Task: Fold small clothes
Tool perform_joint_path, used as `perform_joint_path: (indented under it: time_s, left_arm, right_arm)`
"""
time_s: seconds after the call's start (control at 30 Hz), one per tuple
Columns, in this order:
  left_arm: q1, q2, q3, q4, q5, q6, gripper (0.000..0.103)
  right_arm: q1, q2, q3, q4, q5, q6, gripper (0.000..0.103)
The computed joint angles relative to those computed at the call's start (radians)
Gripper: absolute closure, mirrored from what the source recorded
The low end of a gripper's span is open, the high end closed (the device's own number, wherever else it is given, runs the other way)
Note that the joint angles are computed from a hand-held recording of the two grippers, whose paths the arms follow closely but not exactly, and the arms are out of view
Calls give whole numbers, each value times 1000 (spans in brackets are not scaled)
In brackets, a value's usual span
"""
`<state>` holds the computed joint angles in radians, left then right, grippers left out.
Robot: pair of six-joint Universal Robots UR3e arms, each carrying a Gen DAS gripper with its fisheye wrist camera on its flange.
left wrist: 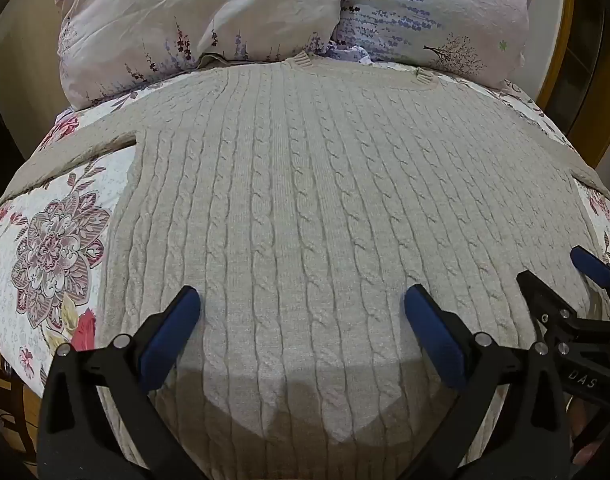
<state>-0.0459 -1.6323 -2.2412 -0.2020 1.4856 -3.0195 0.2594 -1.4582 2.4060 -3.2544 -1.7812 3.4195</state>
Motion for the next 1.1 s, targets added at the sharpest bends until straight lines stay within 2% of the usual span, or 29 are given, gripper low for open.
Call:
perform_joint_path:
  time_s: [1.1]
  left_arm:
    - [6, 2, -15, 23, -3, 7, 2]
  right_arm:
    - [-1, 0, -2, 5, 2, 2, 1]
